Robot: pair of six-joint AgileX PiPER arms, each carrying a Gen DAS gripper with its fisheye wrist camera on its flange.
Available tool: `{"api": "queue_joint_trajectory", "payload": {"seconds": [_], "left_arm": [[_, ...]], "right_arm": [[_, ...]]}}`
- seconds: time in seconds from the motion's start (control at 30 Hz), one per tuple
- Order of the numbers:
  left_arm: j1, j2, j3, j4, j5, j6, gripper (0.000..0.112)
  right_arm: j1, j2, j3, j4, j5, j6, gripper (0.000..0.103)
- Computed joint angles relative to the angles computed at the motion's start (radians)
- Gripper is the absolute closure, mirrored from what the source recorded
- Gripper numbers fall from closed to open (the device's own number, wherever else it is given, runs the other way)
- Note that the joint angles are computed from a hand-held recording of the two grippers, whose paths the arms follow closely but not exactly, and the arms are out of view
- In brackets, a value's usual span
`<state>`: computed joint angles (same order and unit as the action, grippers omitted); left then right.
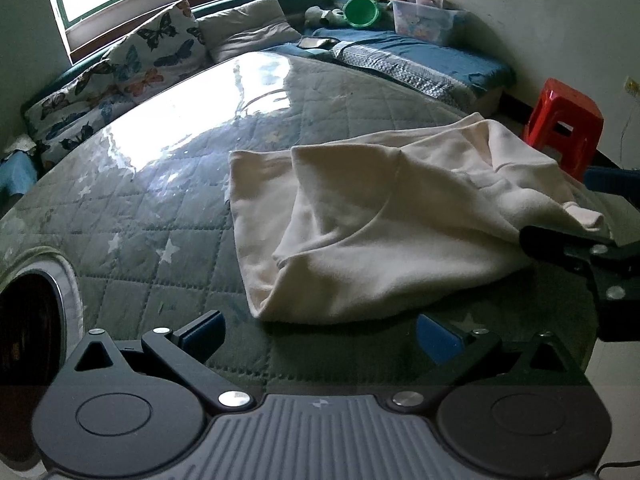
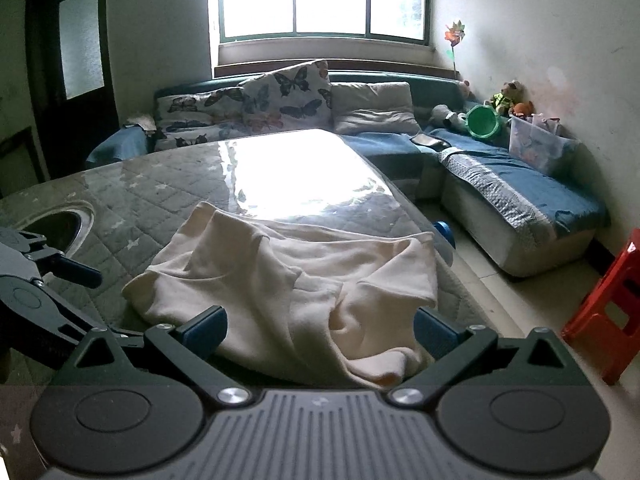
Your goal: Fold clothes
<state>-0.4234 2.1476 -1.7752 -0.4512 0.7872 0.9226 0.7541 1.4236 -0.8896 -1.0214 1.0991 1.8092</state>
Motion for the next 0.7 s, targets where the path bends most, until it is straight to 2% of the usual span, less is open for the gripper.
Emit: {"api": "queue_joint_trajectory", "payload": {"seconds": [0.2, 0.27, 0.37, 0.43, 0.47, 0.53, 0.7], "left_arm": [[0.001, 0.011, -0.021, 0.013, 0.001, -0.015, 0.009], [0.003, 0.014, -0.028, 0.015, 0.002, -0.022, 0.009], [0.008, 0.018, -0.037, 0.015, 0.003, -0.029, 0.009], [0.009, 0.014, -0.031, 0.017, -0.008, -0.029, 0.009], [0.011, 0.012, -0.030, 0.016, -0.012, -0.028, 0.009], [0.017, 0.012, -0.035, 0.014, -0.017, -0.034, 0.009], [0.037, 0.020, -0.076, -0.009, -0.004, -0.066, 0.009]], "right_arm": [[-0.040, 0.000, 0.028, -0.025, -0.082, 0.018, 0.009], [-0.065, 0.003, 0.034, -0.025, -0.115, 0.010, 0.016], [-0.110, 0.006, 0.045, -0.025, -0.187, -0.005, 0.027], [-0.129, 0.007, 0.053, -0.025, -0.222, -0.007, 0.043], [-0.130, 0.006, 0.060, -0.034, -0.231, 0.004, 0.046], [-0.123, 0.004, 0.071, -0.051, -0.235, 0.022, 0.061], [-0.060, -0.036, 0.111, -0.098, -0.212, 0.078, 0.083]]}}
